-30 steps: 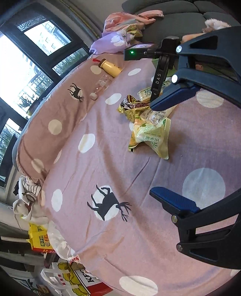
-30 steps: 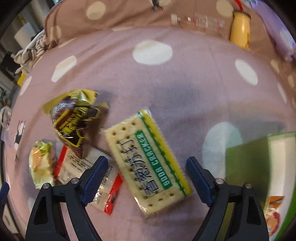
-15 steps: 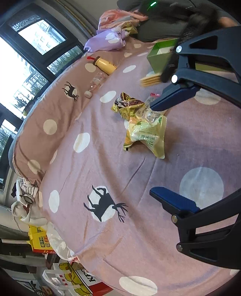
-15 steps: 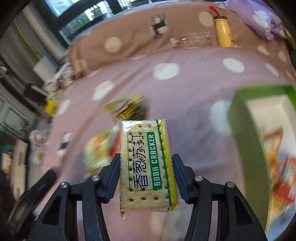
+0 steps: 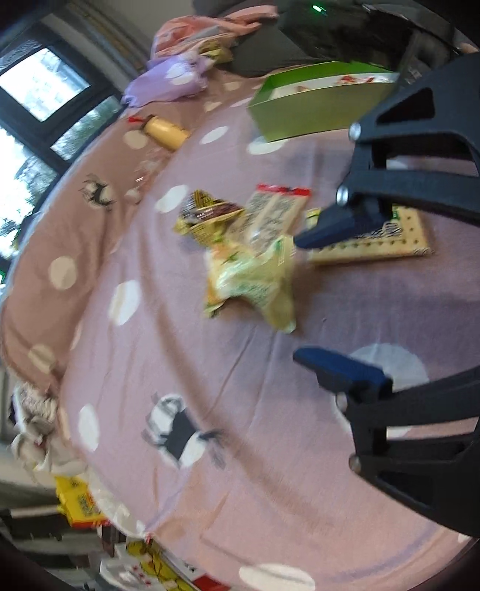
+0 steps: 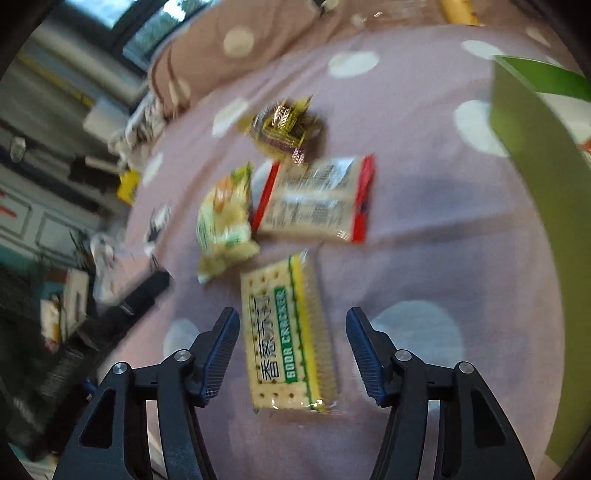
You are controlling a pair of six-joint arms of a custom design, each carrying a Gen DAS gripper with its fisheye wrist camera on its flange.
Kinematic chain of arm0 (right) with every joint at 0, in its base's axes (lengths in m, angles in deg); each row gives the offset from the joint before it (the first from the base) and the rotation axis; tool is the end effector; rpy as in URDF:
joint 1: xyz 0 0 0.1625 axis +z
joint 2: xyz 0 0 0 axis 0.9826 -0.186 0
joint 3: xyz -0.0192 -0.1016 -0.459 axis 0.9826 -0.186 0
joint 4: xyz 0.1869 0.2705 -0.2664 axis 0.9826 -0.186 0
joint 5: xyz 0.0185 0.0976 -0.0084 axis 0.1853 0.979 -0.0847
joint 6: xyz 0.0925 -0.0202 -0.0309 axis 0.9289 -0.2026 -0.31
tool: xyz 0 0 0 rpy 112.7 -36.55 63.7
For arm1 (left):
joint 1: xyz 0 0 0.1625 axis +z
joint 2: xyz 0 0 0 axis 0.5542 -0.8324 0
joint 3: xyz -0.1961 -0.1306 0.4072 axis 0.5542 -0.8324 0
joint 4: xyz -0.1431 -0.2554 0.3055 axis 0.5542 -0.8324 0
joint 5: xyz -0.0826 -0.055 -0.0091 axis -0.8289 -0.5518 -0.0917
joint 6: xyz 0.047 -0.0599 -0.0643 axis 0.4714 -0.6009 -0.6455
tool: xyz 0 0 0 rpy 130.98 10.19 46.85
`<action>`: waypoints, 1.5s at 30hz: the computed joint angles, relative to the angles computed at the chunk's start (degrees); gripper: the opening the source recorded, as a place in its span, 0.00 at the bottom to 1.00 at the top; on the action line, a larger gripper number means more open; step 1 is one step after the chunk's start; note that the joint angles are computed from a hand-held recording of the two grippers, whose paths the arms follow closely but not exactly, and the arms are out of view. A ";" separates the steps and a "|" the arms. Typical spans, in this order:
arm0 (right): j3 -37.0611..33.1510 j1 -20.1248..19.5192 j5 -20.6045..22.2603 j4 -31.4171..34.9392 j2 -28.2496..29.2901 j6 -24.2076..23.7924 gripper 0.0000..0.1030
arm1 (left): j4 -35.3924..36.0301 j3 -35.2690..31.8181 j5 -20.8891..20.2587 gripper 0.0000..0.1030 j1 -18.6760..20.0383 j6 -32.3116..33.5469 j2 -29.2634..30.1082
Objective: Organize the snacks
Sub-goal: 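Move the right gripper back to the pile and grasp the soda cracker pack, then lift the soda cracker pack into the green box and release it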
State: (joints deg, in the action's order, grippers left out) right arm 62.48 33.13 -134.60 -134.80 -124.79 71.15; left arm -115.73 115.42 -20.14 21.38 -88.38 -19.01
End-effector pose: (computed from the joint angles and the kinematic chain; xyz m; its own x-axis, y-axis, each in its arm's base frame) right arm 0.2882 -0.4653 0.0739 -0.9570 0.1934 0.2161 0.0570 0.8559 -0.5139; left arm -0.1270 -0.4998 0.2712 -0.9188 0.1256 -0.3741 0.2764 0.8815 -0.3828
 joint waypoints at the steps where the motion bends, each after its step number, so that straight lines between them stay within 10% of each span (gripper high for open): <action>1: 1.55 -1.08 2.62 -2.63 -0.83 0.05 0.59 | 1.24 -0.29 -1.41 0.43 0.26 0.25 0.10; 6: 3.81 -4.28 10.02 -7.31 -1.37 1.57 0.59 | 8.01 -2.12 -9.64 0.42 1.47 1.57 1.23; 17: -0.51 -4.99 11.99 0.11 1.32 1.60 0.58 | 11.91 -2.78 -12.47 0.35 1.26 1.66 4.22; 35: 3.13 2.71 1.84 -16.55 -2.75 -4.78 0.53 | -7.78 3.13 -6.25 0.23 -9.39 11.27 1.43; 45: 4.15 9.38 -11.22 -27.58 -8.25 -9.87 0.53 | -15.96 -0.21 -11.65 0.22 -15.18 19.71 5.07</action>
State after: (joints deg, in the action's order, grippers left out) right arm 66.64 42.51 -145.82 -162.37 -133.04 61.28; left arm -131.69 115.21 -31.79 6.20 -68.68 -13.93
